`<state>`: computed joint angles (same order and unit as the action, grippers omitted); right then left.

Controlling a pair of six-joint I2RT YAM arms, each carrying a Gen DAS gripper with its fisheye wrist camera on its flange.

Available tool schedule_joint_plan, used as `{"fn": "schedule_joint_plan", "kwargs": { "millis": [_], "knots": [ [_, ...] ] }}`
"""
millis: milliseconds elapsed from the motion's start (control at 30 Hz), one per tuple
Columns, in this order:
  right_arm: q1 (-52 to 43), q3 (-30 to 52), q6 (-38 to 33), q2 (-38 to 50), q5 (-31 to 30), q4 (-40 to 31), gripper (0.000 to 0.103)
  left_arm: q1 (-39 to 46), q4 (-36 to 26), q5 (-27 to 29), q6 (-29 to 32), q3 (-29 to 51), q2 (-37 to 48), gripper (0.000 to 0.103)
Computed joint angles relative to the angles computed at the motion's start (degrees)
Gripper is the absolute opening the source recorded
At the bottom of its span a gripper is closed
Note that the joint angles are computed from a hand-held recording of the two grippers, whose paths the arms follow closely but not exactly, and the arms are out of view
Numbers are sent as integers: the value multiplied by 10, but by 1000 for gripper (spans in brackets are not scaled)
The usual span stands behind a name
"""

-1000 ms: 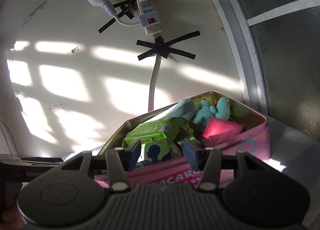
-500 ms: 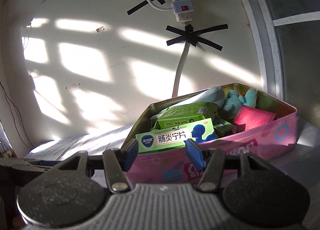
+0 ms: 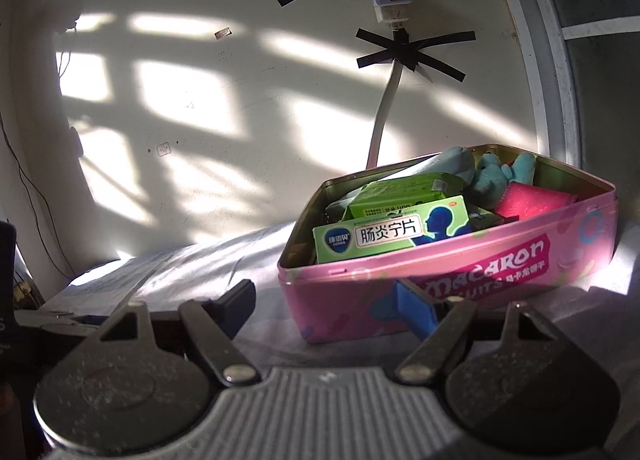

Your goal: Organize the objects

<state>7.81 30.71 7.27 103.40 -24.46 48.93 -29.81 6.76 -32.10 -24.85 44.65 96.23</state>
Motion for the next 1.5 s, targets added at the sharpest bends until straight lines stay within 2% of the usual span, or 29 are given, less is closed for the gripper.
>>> {"fn": "schedule_joint_plan", "kwargs": {
  "millis": [233, 367, 467, 833, 1500],
  "knots": [
    [10, -26, 19, 2, 8, 36, 91, -8, -11, -14, -18, -7, 0, 99],
    [21, -49, 26, 12, 31, 82, 100, -15, -13, -32, -29, -12, -2, 103],
    [26, -58, 23, 14, 38, 98, 103, -19, -18, -40, -34, -12, -4, 103],
    [31, -62, 22, 20, 49, 103, 103, -43, -32, -92, -41, -2, 12, 103],
    [25, -48, 28, 36, 44, 83, 103, -46, -51, -79, -60, 7, 27, 103]
  ]
}}
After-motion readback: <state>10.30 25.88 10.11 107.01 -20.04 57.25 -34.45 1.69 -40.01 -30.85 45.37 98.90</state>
